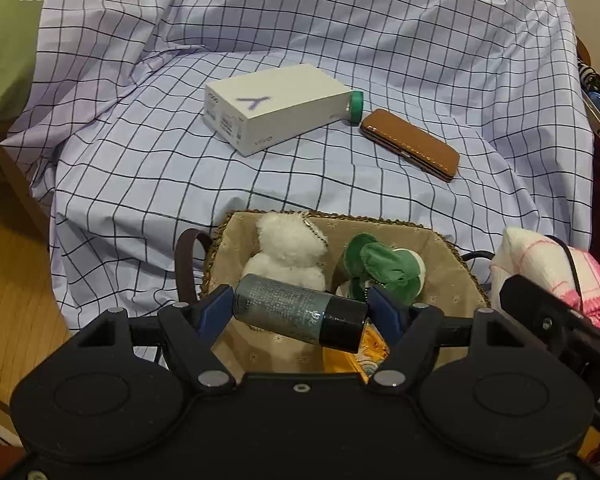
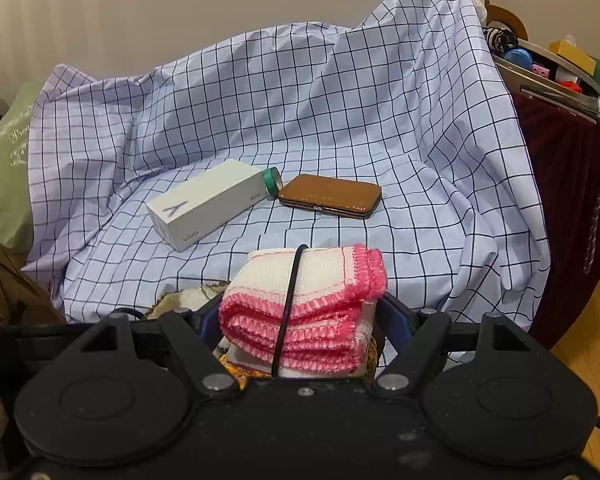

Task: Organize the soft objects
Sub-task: 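Carry the black cylinder and towel bundle in both tools over the basket, then lower the cylinder and towel bundle into the basket and open both tools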

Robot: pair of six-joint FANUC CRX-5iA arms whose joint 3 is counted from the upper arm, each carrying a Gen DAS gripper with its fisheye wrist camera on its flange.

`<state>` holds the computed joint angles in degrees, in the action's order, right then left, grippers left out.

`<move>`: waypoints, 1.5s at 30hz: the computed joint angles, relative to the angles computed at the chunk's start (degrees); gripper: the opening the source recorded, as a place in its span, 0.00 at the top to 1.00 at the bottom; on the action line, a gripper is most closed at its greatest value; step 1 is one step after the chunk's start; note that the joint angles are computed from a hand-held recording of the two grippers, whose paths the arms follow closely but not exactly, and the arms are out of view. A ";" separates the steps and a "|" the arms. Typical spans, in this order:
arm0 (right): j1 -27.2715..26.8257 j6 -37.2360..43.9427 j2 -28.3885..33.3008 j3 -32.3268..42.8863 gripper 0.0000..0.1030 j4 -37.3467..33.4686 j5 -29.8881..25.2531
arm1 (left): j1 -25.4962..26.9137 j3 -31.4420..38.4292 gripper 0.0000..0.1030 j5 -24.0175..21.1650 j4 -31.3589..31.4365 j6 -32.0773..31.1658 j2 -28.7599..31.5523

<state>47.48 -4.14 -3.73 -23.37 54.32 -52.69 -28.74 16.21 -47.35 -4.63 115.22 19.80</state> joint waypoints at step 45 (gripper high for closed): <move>-0.39 0.07 -0.28 -0.32 0.22 -1.61 1.40 | -1.35 0.02 0.19 -1.57 -6.24 7.98 -0.74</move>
